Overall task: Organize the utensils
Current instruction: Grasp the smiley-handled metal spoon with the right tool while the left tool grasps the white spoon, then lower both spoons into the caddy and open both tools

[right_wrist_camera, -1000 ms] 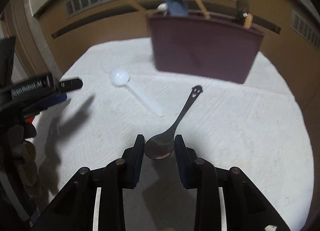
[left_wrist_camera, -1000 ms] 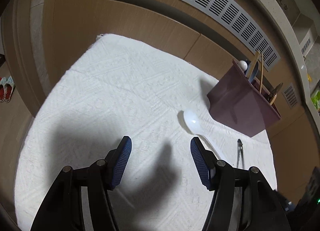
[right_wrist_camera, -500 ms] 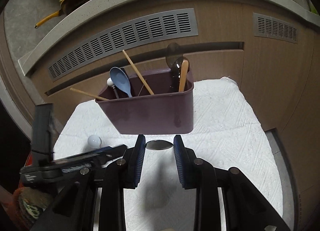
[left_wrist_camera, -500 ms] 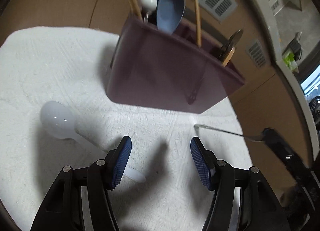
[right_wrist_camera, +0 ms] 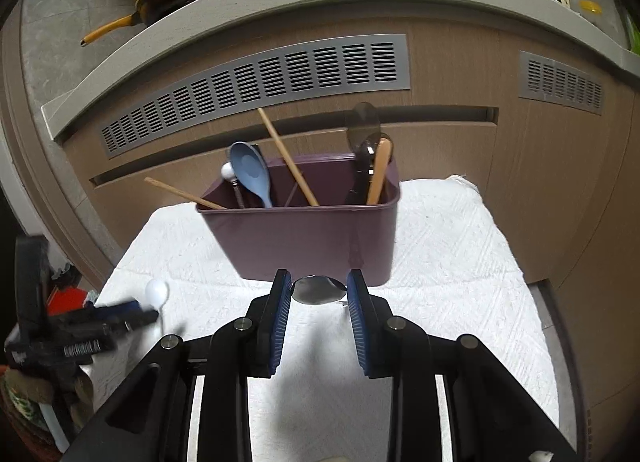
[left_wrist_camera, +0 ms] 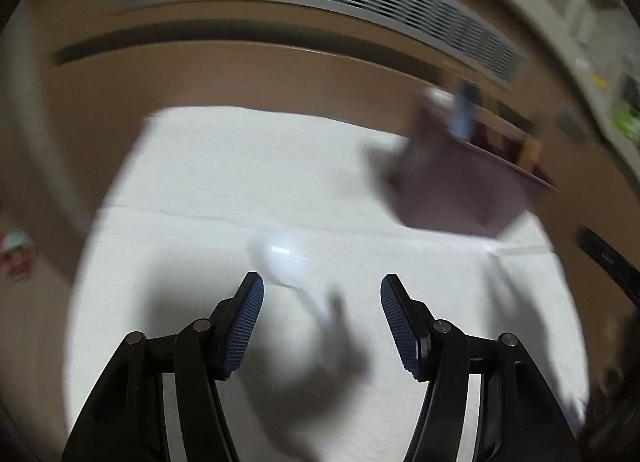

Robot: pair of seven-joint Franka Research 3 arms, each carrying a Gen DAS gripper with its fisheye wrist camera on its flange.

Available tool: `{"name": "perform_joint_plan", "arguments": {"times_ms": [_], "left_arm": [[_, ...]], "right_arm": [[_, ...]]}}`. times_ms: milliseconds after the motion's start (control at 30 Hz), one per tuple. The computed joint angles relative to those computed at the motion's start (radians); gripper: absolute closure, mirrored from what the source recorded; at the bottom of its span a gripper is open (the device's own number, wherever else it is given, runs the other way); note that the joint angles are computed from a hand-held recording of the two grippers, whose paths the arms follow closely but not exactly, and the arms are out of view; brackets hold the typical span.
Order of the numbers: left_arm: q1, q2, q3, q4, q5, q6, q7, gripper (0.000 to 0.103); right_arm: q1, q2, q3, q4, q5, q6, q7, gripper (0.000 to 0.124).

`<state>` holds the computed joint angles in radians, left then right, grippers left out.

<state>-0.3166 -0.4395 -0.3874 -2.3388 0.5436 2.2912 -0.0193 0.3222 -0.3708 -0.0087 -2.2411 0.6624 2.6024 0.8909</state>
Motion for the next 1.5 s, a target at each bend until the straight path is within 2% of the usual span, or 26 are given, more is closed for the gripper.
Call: {"name": "perform_joint_plan", "arguments": {"times_ms": [33,100,167,267,367,567,700,767,800,867,933,1033,1100,1300,1433,1500], "left_arm": [[0.007,-0.009,-0.008,-0.001,-0.006,-0.036,-0.029,0.041],[0.002,-0.017,0.020,-0.026,-0.048,-0.017,-0.047,0.041],[0.004,0.017,0.043,-0.022,-0.084,0.020,-0.040,0.041],[0.016,0.103,0.044,0.039,-0.091,-0.003,-0.005,0.041],[0.028,0.187,0.023,0.132,-0.033,-0.113,-0.012,0.042],[-0.008,0.266,0.018,0.213,0.052,-0.252,-0.038,0.042],[-0.022,0.243,0.049,0.190,0.023,-0.220,-0.029,0.043],[-0.023,0.234,0.045,0.184,0.034,-0.225,-0.051,0.056],[-0.023,0.216,0.046,0.165,0.040,-0.201,-0.069,0.067],[-0.018,0.172,0.061,0.109,0.034,-0.093,-0.096,0.067],[-0.016,0.128,0.047,0.075,0.053,-0.042,-0.117,0.067],[-0.018,0.067,-0.002,0.059,0.111,-0.033,-0.142,0.067],[-0.019,0.025,-0.035,0.052,0.153,-0.029,-0.165,0.067],[0.001,-0.012,-0.122,0.124,0.289,-0.104,-0.183,0.067],[0.050,0.040,-0.162,0.269,0.495,-0.134,-0.144,0.067],[0.077,0.086,-0.142,0.346,0.612,-0.071,-0.131,0.067]], "right_arm": [[0.005,-0.004,-0.003,-0.003,0.006,-0.002,-0.009,0.097],[0.010,-0.011,-0.004,-0.011,0.014,0.002,-0.023,0.097],[0.008,-0.012,0.002,-0.017,0.007,0.010,-0.021,0.097],[0.008,-0.021,0.007,-0.029,-0.003,0.027,-0.022,0.097],[0.010,-0.040,0.015,-0.054,-0.022,0.066,-0.027,0.097],[0.040,-0.055,-0.008,-0.076,-0.006,0.090,-0.061,0.097],[0.049,-0.071,-0.021,-0.089,0.017,0.090,-0.085,0.098],[0.048,-0.077,-0.023,-0.092,0.018,0.086,-0.091,0.097],[0.046,-0.082,-0.025,-0.093,0.018,0.082,-0.094,0.097],[0.044,-0.091,-0.030,-0.091,0.018,0.071,-0.102,0.098],[0.044,-0.101,-0.039,-0.084,0.022,0.050,-0.113,0.098],[0.047,-0.127,-0.057,-0.072,0.037,0.014,-0.145,0.098],[0.040,-0.135,-0.069,-0.051,0.038,-0.044,-0.153,0.098],[-0.003,-0.121,-0.070,0.008,0.041,-0.175,-0.108,0.098],[0.014,-0.130,-0.077,0.069,0.118,-0.127,-0.171,0.098],[0.034,-0.105,-0.090,0.143,0.147,-0.138,-0.208,0.098]]}}
